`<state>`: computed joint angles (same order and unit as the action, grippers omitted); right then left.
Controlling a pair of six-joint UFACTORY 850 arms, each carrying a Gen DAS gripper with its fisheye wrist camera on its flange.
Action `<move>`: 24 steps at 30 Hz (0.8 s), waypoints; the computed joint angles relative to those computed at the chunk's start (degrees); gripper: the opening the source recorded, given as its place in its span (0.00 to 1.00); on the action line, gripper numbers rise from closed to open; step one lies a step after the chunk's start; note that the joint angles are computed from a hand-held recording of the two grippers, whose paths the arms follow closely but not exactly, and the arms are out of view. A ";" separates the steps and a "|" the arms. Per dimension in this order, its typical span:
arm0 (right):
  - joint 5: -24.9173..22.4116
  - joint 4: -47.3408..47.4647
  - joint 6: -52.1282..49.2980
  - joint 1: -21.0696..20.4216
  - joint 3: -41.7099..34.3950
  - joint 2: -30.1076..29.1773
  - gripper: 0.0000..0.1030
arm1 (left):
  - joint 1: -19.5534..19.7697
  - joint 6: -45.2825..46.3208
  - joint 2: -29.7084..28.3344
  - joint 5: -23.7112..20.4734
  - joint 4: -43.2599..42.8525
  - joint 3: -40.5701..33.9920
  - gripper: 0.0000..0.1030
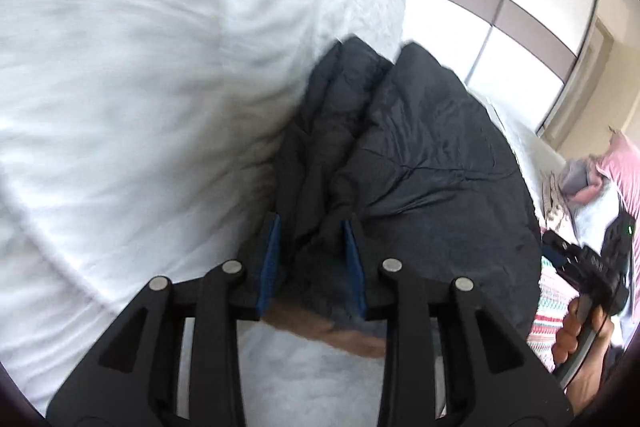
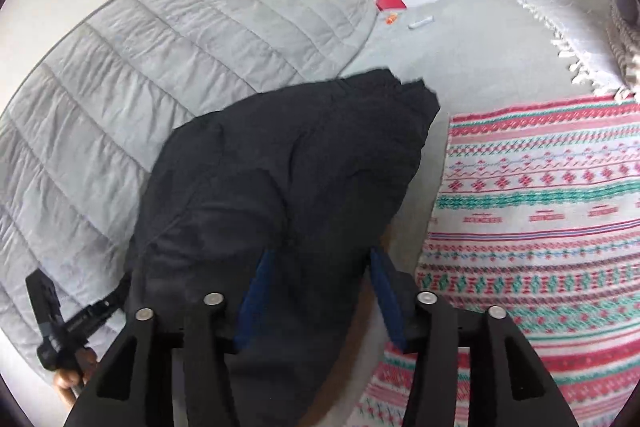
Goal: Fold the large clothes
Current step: 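Carry the folded jacket with the left gripper onto the brown blanket stack, then open the left gripper and withdraw from the stacked jacket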
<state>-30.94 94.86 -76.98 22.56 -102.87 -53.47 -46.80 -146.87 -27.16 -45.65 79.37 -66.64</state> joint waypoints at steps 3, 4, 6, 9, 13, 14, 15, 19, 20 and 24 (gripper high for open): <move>-0.69 3.68 -5.72 -0.30 6.81 4.64 0.52 | -3.08 -1.97 2.85 -3.31 -1.59 2.79 0.32; -1.26 4.50 -7.33 -0.35 9.29 6.32 0.52 | -4.36 -1.83 3.54 -4.84 -2.34 2.86 0.32; -2.17 5.53 -10.05 -0.26 13.47 9.18 0.52 | -7.48 -2.79 4.12 -7.51 -3.08 3.44 0.32; -3.27 6.01 -13.16 0.10 21.02 14.39 0.52 | -12.10 -0.64 1.87 -11.24 -6.85 -0.69 0.32; -4.76 5.08 -15.06 0.43 30.05 21.50 0.53 | -16.09 1.06 -1.94 -14.32 -10.65 -6.17 0.38; -5.21 5.61 -16.54 0.42 32.37 23.41 0.53 | -17.20 1.76 -2.97 -15.41 -11.92 -7.62 0.46; -5.61 6.15 -18.13 0.38 34.74 25.41 0.55 | -18.56 2.84 -3.96 -17.23 -13.52 -9.37 0.57; -5.69 7.81 -26.77 0.14 46.20 35.80 0.64 | -23.58 6.24 -9.47 -26.23 -17.30 -17.62 0.82; -6.11 7.38 -28.18 -0.05 48.27 37.81 0.65 | -24.72 7.08 -10.57 -28.43 -18.16 -19.57 0.83; -8.31 6.00 -35.01 -1.39 57.66 47.14 0.78 | -28.07 8.48 -14.31 -35.26 -21.36 -26.41 0.90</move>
<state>-39.24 100.86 -111.99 21.18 -45.21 -6.33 -74.87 -138.40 -41.47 -80.90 58.00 -93.05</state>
